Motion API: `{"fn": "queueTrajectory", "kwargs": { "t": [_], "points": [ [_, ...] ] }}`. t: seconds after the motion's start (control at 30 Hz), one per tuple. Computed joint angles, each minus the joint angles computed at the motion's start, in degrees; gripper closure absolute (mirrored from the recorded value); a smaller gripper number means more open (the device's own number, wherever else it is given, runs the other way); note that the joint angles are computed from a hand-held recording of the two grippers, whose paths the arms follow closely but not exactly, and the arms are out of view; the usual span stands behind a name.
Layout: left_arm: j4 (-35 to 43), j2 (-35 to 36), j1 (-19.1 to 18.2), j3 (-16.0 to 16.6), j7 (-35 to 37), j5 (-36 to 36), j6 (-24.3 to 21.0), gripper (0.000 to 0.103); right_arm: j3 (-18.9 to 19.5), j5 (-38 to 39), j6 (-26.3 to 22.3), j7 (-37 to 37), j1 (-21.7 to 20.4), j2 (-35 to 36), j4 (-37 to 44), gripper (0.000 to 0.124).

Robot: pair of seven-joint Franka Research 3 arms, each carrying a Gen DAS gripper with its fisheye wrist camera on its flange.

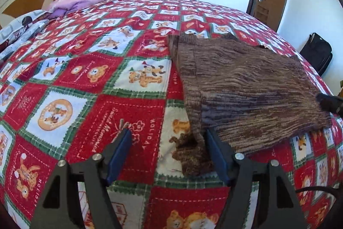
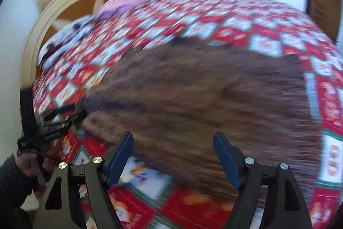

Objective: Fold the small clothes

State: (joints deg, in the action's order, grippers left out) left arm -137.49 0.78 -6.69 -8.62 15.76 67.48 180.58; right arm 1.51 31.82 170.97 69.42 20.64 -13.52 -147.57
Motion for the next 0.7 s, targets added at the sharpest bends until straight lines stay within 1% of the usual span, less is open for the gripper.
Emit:
{"fn": "queueTrajectory", "kwargs": {
  "t": [0.03,0.07,0.1,0.13,0.17,0.2,0.27,0.3,0.33,0.4,0.43,0.47,0.5,0.53,0.57,0.6,0.63,0.67,0.7],
  "points": [
    [-0.2,0.0,0.1,0.1,0.3,-0.3,0.5,0.030,-0.3,0.7,-2.1,-1.2,1.2,1.4,0.9,0.046],
    [-0.4,-0.1,0.2,0.2,0.6,-0.6,0.9,0.028,0.3,-0.4,-4.3,0.0,1.0,2.7,1.4,0.046],
    [-0.7,0.0,0.3,0.2,1.7,-1.6,1.4,0.027,2.9,-4.6,-3.3,3.5,-1.1,2.8,0.3,0.046],
    [-1.0,-0.1,0.4,0.2,3.1,-2.8,2.1,0.027,6.0,-11.6,-1.9,8.1,-3.6,1.9,-1.4,0.046],
    [-1.2,-0.1,0.4,0.2,3.8,-3.3,2.3,0.026,7.1,-15.0,-3.6,10.2,-4.6,1.2,-1.6,0.046],
    [-1.1,0.1,0.4,0.2,4.3,-3.7,2.6,0.025,6.9,-16.2,-4.8,10.9,-4.4,0.5,-1.8,0.046],
    [-0.9,0.3,0.2,0.4,4.0,-3.2,2.9,0.022,5.3,-15.9,-8.5,10.5,-3.3,-0.4,-0.8,0.046],
    [-0.9,0.4,0.1,0.4,4.1,-3.2,3.0,0.021,4.8,-15.6,-9.4,10.3,-2.9,-0.3,-0.1,0.046],
    [-0.8,0.5,0.0,0.5,4.1,-3.2,3.0,0.020,4.0,-14.2,-9.5,9.8,-2.2,-0.3,0.6,0.046],
    [-1.0,0.4,-0.2,0.5,5.2,-4.3,2.9,0.020,3.2,-11.3,-5.8,8.7,-0.9,0.0,1.2,0.046],
    [-1.5,0.2,-0.2,0.3,7.3,-6.5,3.0,0.020,3.3,-10.5,-3.8,8.4,-0.4,0.7,1.8,0.046],
    [-1.8,0.1,-0.2,0.3,8.7,-7.9,3.2,0.019,2.7,-8.4,-2.5,6.9,1.1,1.7,3.0,0.046],
    [-2.6,-0.2,-0.2,0.0,11.9,-11.3,3.3,0.019,0.9,-3.6,-1.3,2.9,3.9,3.6,4.8,0.046],
    [-3.2,-0.5,-0.2,-0.2,14.5,-14.0,3.5,0.019,0.1,0.2,-0.9,-0.5,5.5,5.1,6.1,0.046],
    [-4.2,-1.0,-0.3,-0.4,18.4,-17.9,3.8,0.019,0.4,2.1,-1.0,-1.8,5.7,7.3,7.7,0.046],
    [-5.3,-1.6,-0.7,-0.4,22.7,-22.4,4.2,0.019,1.2,1.9,-1.8,-1.1,4.9,8.7,8.7,0.046],
    [-6.3,-2.1,-1.4,0.0,26.9,-27.0,4.6,0.019,1.6,2.9,-4.3,-1.5,4.5,10.0,9.7,0.046],
    [-7.6,-3.0,-3.2,1.5,31.8,-32.3,5.1,0.019,2.7,1.5,-3.8,-0.5,3.9,10.2,8.8,0.046],
    [-8.5,-3.6,-4.9,3.3,34.7,-35.4,5.7,0.019,4.0,-2.6,-1.8,2.0,3.3,9.8,7.4,0.046]
  ]
}}
